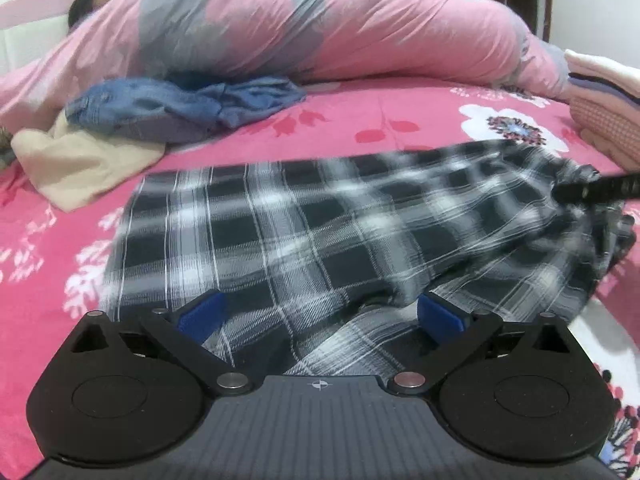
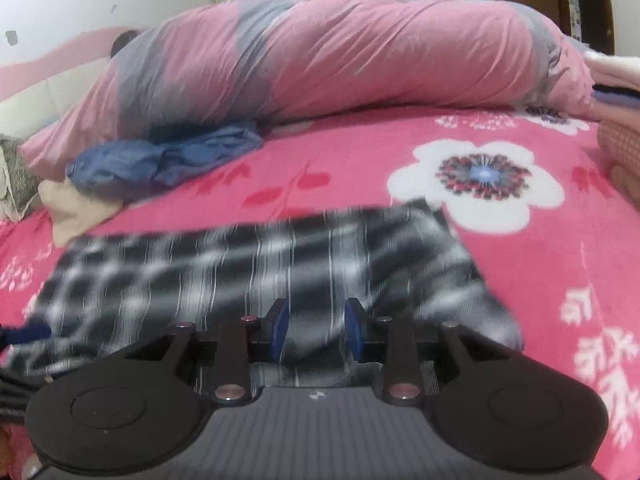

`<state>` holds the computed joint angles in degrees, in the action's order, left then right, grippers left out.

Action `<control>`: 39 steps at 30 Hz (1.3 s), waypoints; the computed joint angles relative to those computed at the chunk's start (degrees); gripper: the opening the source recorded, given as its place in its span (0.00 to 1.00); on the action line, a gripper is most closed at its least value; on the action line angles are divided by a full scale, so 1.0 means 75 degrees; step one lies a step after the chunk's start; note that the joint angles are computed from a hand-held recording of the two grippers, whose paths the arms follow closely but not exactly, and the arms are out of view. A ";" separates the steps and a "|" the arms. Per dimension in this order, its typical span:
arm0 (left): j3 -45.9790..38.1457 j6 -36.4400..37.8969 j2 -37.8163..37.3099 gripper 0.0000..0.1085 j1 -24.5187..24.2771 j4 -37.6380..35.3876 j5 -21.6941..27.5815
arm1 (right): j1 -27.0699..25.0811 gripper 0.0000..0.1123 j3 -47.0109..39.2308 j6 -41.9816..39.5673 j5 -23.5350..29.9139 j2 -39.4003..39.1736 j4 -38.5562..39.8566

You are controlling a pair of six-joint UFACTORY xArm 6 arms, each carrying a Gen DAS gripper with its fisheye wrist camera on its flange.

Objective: Fold clothes

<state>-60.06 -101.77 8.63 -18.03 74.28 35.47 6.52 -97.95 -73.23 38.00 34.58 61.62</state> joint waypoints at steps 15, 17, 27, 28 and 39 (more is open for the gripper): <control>-0.0891 0.1138 0.0753 0.95 0.0058 -0.1296 0.0175 | 0.0661 0.27 -0.1266 0.0351 -0.0495 0.1104 -0.0878; -0.0919 0.1311 0.0708 0.95 0.0006 -0.1422 0.0318 | 0.0510 0.28 -0.0625 -0.0489 -0.0341 0.0575 0.0140; -0.1508 0.1894 0.1071 0.95 -0.0361 -0.2217 0.1249 | 0.0192 0.28 0.2275 -0.3071 -0.0080 -0.1384 0.1303; -0.1568 0.1965 0.1098 0.95 -0.0400 -0.2245 0.1358 | 0.0242 0.28 0.2439 -0.3216 -0.0257 -0.1479 0.1390; -0.1839 0.2168 0.1241 0.95 -0.0611 -0.2393 0.1916 | 0.0232 0.29 0.2839 -0.3983 -0.0207 -0.1535 0.2280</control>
